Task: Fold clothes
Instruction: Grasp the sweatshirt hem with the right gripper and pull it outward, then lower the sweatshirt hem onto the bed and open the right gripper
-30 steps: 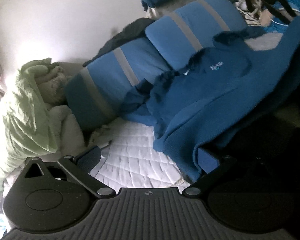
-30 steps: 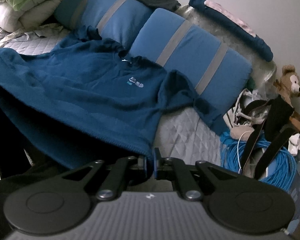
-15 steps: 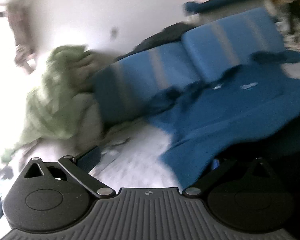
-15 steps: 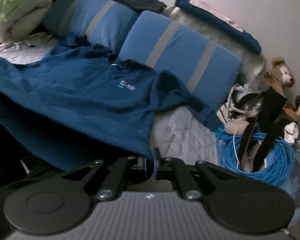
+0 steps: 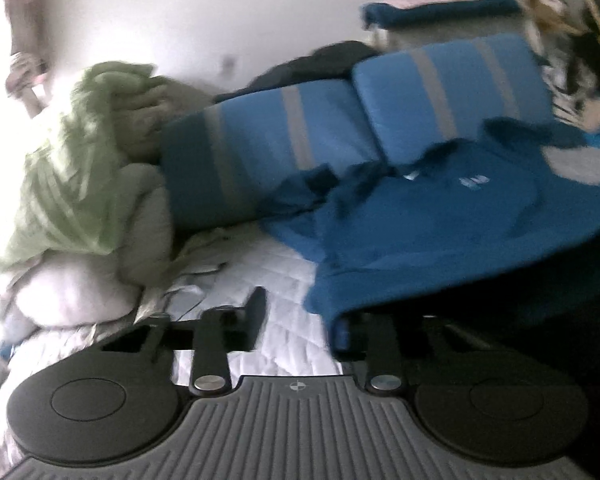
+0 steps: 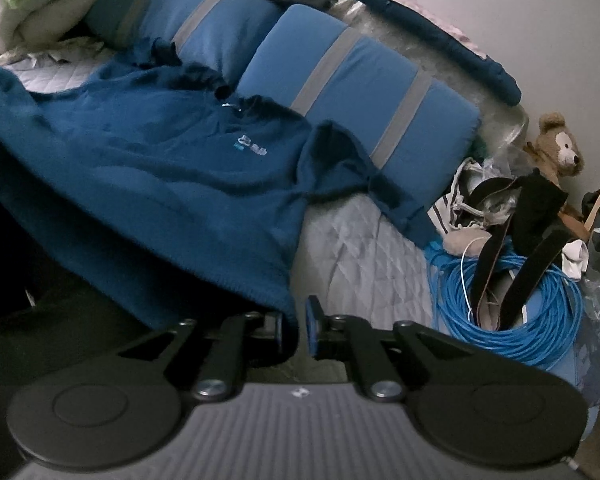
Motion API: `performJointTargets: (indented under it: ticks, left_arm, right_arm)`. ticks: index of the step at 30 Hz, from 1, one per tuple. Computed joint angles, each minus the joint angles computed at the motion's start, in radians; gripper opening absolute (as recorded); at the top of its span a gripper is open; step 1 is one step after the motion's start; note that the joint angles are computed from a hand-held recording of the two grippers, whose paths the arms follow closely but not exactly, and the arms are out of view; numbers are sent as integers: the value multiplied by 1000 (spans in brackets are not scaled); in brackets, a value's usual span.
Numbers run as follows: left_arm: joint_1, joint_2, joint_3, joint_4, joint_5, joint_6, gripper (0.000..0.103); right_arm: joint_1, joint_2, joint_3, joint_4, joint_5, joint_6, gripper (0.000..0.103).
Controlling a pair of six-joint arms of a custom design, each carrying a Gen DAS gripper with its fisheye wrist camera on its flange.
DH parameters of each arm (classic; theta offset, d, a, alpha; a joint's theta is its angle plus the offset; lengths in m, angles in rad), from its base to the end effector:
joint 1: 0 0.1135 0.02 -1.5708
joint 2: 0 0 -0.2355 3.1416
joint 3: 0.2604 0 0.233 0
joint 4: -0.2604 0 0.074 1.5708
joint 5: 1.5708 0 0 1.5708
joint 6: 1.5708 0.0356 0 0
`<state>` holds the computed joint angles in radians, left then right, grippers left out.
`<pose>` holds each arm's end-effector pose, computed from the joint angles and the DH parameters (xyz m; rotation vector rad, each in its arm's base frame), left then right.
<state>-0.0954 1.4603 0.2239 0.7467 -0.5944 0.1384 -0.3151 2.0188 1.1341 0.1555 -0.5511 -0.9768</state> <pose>0.2168 -0.0007 0.1059 -0.1315 2.0236 0.6364 0.3755 -0.1028 0.1201 -0.9596 1.9529 -0.0942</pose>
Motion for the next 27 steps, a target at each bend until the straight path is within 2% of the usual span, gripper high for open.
performJointTargets:
  ticks: [2, 5, 9, 15, 22, 27]
  left_arm:
    - [21, -50, 5, -50, 42, 24, 13]
    - [42, -127, 7, -105, 76, 59, 10]
    - [42, -279, 8, -233, 84, 76, 8]
    - [3, -456, 29, -405, 41, 83, 6]
    - [-55, -633, 57, -628, -2, -2, 5]
    - [-72, -668, 88, -775, -4, -107, 5]
  right_arm:
    - [-11, -1, 7, -6, -16, -2, 19]
    - [-24, -18, 24, -23, -48, 13, 15]
    - [-46, -56, 62, -70, -94, 34, 14]
    - [-90, -146, 92, -166, -169, 37, 14]
    - [-148, -264, 48, -212, -230, 8, 9]
    - [-181, -304, 67, -319, -242, -41, 9]
